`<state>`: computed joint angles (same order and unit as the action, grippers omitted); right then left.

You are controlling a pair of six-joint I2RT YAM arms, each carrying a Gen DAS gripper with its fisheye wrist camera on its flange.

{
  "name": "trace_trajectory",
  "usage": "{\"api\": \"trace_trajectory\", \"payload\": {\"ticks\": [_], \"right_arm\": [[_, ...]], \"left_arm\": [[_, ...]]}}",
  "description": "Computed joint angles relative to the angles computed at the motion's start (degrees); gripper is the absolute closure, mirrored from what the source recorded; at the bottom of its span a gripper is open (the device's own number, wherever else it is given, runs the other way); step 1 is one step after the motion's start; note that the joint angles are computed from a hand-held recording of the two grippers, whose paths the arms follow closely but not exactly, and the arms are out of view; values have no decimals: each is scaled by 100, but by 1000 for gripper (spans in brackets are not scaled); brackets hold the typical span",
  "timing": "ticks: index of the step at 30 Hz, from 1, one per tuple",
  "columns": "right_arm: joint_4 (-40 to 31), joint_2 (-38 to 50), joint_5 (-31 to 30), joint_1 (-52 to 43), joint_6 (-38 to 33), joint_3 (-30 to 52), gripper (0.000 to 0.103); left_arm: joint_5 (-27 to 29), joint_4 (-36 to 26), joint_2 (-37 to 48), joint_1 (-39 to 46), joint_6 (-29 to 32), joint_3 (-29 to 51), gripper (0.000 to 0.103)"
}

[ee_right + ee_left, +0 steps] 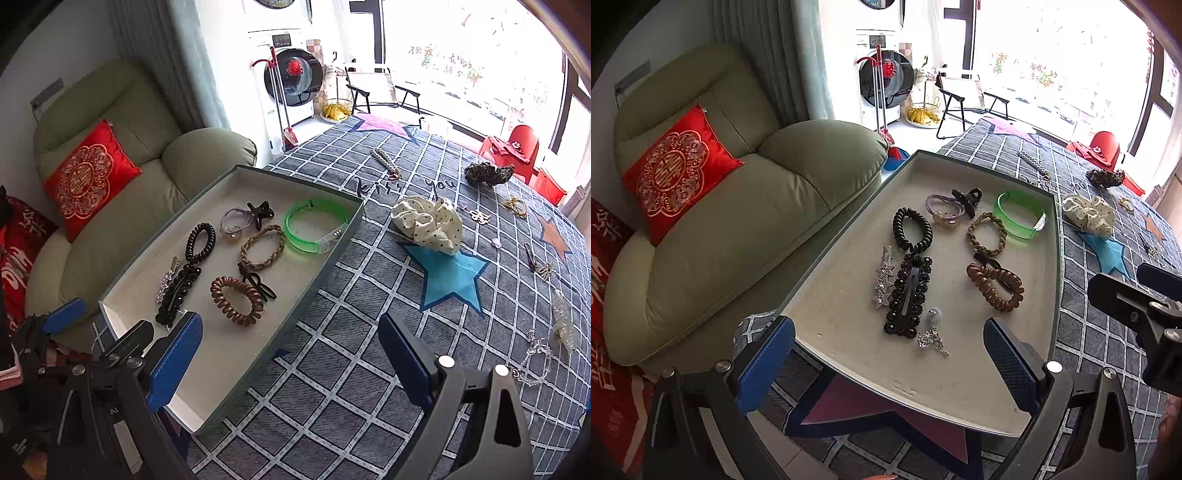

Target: Organize jewelry

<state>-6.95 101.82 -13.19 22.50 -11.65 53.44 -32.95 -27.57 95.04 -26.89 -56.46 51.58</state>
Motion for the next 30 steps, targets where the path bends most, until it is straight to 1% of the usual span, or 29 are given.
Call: {"api": "trace_trajectory", "payload": {"ticks": [30], "right_arm": [[-28, -48, -9, 9, 2, -23, 6]], "left_arm": [[-24, -75, -20, -22, -58, 5, 0]]}}
